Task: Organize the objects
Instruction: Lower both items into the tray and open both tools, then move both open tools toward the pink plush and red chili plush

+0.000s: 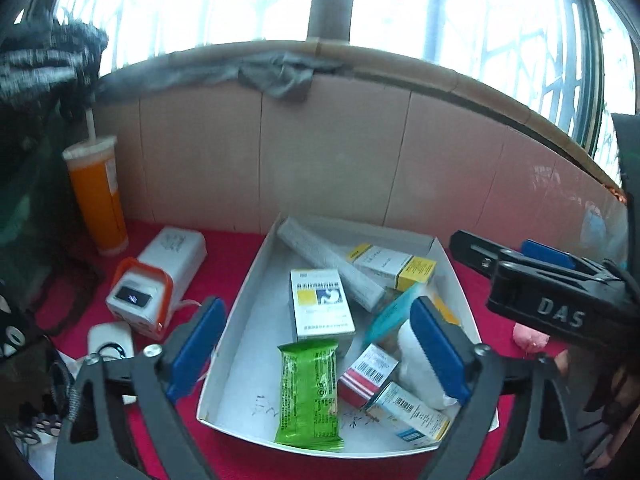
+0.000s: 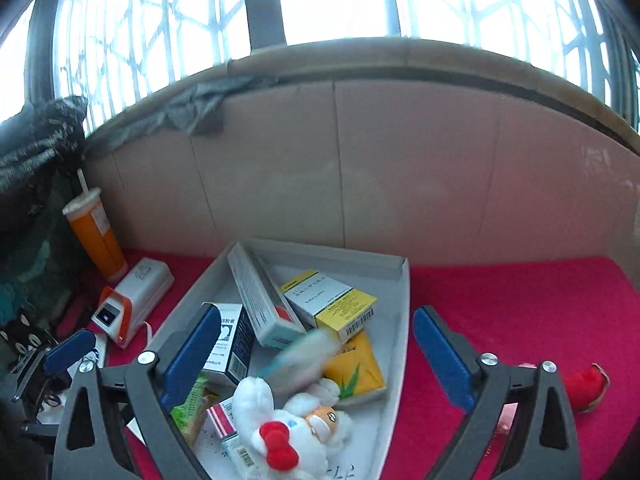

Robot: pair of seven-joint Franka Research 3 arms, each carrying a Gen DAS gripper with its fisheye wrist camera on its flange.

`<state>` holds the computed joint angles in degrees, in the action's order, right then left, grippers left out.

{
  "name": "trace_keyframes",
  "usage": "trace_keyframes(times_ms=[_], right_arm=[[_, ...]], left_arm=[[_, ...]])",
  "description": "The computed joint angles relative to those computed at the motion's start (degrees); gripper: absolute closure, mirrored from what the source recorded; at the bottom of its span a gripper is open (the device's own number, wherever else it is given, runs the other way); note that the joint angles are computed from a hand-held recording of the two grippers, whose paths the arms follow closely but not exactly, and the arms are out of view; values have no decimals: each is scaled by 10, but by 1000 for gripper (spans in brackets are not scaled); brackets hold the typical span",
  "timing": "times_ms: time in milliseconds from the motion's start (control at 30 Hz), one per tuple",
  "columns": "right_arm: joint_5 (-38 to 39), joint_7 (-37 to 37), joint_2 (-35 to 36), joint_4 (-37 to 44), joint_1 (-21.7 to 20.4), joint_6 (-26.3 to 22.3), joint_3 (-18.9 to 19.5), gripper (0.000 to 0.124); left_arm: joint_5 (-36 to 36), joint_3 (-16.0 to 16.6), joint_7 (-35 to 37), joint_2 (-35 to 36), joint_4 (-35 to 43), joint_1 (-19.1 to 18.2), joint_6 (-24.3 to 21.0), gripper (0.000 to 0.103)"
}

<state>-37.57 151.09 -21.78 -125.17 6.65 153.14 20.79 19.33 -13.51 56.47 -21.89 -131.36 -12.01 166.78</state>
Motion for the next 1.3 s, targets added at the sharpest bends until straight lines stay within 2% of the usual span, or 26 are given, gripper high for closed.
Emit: trace_keyframes(times_ms=[33,133,500,700,967,1100,1300], right_arm=[[0,5,-10,-7,0,3,-1,22],[7,11,-46,-30,-6,7,0,22],[91,-12,-165,-119,-58,29,7,21],[146,-35,-228,-167,-80,34,-4,21],[215,-76,-314,-235,-106,30,-34,21],[247,-99,-350,-264,-120,25,-48,21],[290,-137,-408,-311,-147,20,-75,21]], left_arm=[[18,-17,-14,-5,4,15,-9,7],[47,-37,-36,-13,12,29,-23,6],[104,-67,-52,-7,48,3,-75,6],[125,-81,-31,16,81,-27,-106,6],[193,-117,-32,60,137,-60,-168,6],[228,-131,-35,91,170,-85,-204,6],[270,-136,-30,138,211,-134,-240,6]])
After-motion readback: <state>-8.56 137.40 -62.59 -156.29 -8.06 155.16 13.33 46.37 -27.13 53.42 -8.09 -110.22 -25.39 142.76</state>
